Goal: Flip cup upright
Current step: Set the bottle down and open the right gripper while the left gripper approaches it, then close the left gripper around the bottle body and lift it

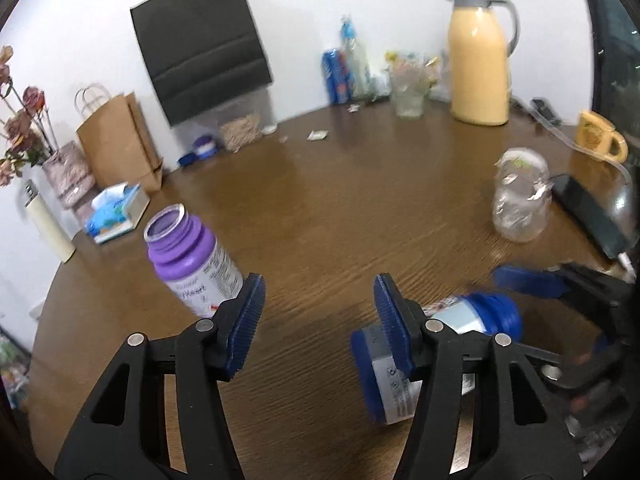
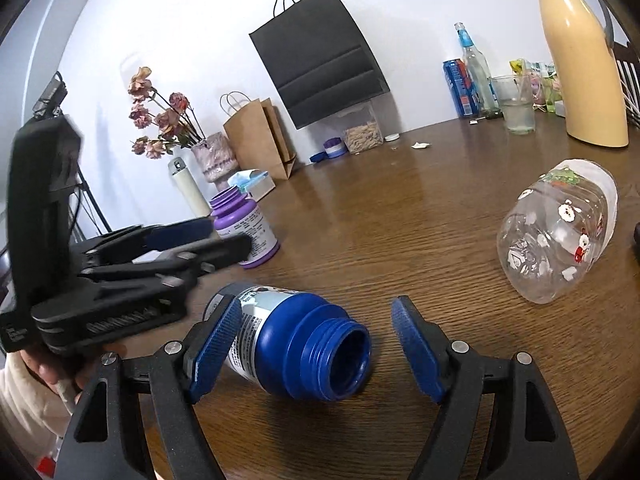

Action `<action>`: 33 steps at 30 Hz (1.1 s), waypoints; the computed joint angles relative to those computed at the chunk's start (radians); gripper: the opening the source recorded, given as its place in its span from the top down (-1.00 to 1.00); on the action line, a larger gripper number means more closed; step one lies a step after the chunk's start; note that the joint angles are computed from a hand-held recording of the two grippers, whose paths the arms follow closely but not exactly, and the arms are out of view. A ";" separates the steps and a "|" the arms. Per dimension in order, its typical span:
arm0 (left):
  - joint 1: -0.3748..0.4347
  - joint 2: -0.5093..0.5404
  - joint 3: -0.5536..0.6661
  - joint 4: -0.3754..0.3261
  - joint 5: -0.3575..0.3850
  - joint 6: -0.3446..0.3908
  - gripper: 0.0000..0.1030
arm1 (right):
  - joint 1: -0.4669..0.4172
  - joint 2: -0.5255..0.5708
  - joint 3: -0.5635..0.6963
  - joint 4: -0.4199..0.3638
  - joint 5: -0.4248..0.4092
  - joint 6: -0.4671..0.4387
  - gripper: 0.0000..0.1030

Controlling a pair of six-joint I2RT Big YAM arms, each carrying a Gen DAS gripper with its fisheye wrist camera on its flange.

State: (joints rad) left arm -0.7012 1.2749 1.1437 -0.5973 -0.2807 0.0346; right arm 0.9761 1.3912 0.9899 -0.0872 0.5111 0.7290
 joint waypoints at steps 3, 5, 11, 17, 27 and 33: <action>0.008 -0.011 -0.019 0.018 0.011 -0.011 -0.02 | 0.021 -0.004 0.016 -0.079 0.060 0.006 -0.66; 0.007 -0.018 -0.023 0.014 -0.001 -0.003 -0.02 | 0.038 -0.007 0.024 -0.138 0.102 -0.003 -0.68; -0.003 -0.046 -0.048 0.028 -0.014 0.011 -0.03 | 0.023 -0.012 0.004 -0.186 0.106 0.053 -0.67; 0.012 -0.048 0.002 -0.052 0.126 0.009 -0.24 | 0.004 -0.014 -0.005 -0.180 0.058 0.077 -0.67; -0.003 0.105 0.178 -0.349 0.270 0.271 -0.30 | 0.006 -0.032 -0.055 -0.109 0.081 0.139 -0.67; 0.008 0.147 0.227 -0.419 0.283 0.286 -0.23 | 0.006 -0.010 -0.011 -0.206 0.101 0.162 -0.67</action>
State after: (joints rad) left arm -0.6931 1.4222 1.3706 -1.0162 0.0020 0.3201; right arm 0.9817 1.3812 0.9789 -0.2930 0.6126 0.8908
